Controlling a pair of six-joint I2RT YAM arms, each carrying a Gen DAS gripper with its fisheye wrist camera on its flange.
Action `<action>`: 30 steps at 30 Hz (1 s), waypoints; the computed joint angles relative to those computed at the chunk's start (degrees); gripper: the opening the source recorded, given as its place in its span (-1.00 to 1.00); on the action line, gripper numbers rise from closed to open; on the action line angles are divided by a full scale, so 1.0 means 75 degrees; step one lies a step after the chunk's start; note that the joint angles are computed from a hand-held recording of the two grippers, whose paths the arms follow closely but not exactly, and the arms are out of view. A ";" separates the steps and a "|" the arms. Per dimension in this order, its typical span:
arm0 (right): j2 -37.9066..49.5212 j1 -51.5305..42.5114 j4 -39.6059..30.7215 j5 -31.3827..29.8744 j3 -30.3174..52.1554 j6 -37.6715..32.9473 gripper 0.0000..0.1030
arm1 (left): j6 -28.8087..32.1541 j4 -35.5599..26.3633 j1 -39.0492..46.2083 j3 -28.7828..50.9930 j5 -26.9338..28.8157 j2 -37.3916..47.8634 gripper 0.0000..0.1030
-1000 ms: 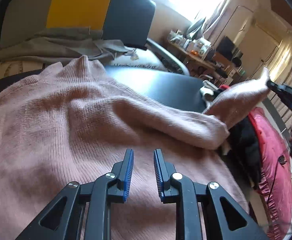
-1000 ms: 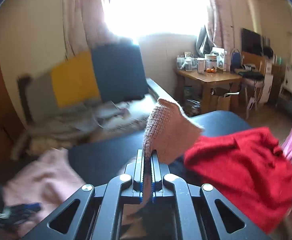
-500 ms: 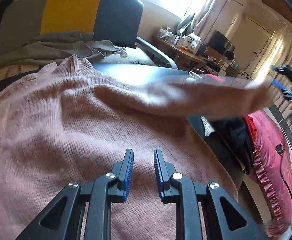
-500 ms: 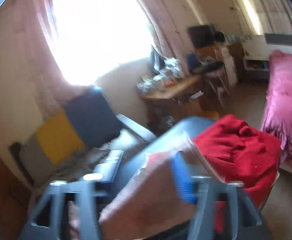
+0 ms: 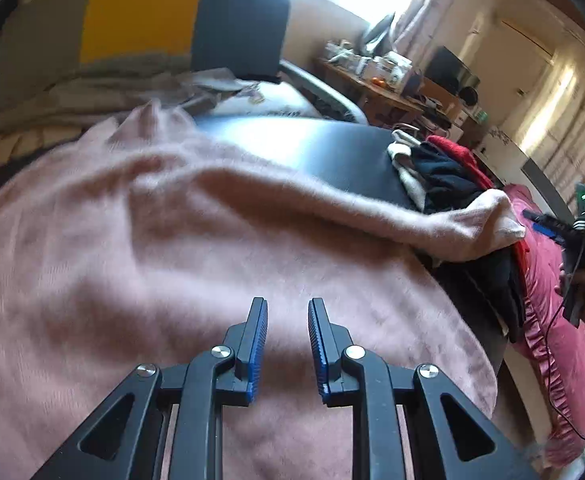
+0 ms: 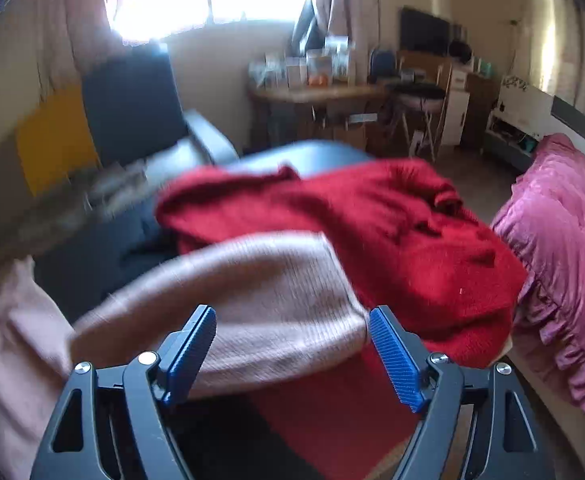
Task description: Fold clothes
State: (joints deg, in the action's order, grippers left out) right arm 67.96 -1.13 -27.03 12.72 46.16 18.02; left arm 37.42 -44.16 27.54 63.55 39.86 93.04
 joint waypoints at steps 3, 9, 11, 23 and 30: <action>0.0186 0.0010 0.0224 -0.0169 -0.0205 0.0170 0.54 | -0.0491 -0.0241 -0.0387 0.1139 0.0229 0.0576 -0.57; 0.0181 -0.0093 0.0622 -0.0557 -0.0568 0.0153 -0.10 | 0.0760 -0.0179 -0.1651 0.3228 -0.1022 0.1856 -0.55; 0.0271 -0.0103 0.0691 -0.0605 -0.0619 0.0011 -0.10 | 0.1876 -0.1373 -0.1993 0.4492 -0.1031 0.2711 -0.54; 0.0414 -0.0555 0.1259 -0.1410 -0.0883 -0.0040 0.18 | 0.3990 -0.4705 -0.3669 1.0477 -0.3348 0.7062 -0.35; 0.0362 -0.0408 0.1219 -0.1128 -0.0863 -0.0029 0.20 | 0.4074 -0.3585 -0.3596 0.9183 -0.3093 0.6622 -0.10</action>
State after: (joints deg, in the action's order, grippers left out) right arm 70.67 -4.19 -17.89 4.26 39.69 17.80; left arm 67.98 -71.05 0.57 132.42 16.66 142.71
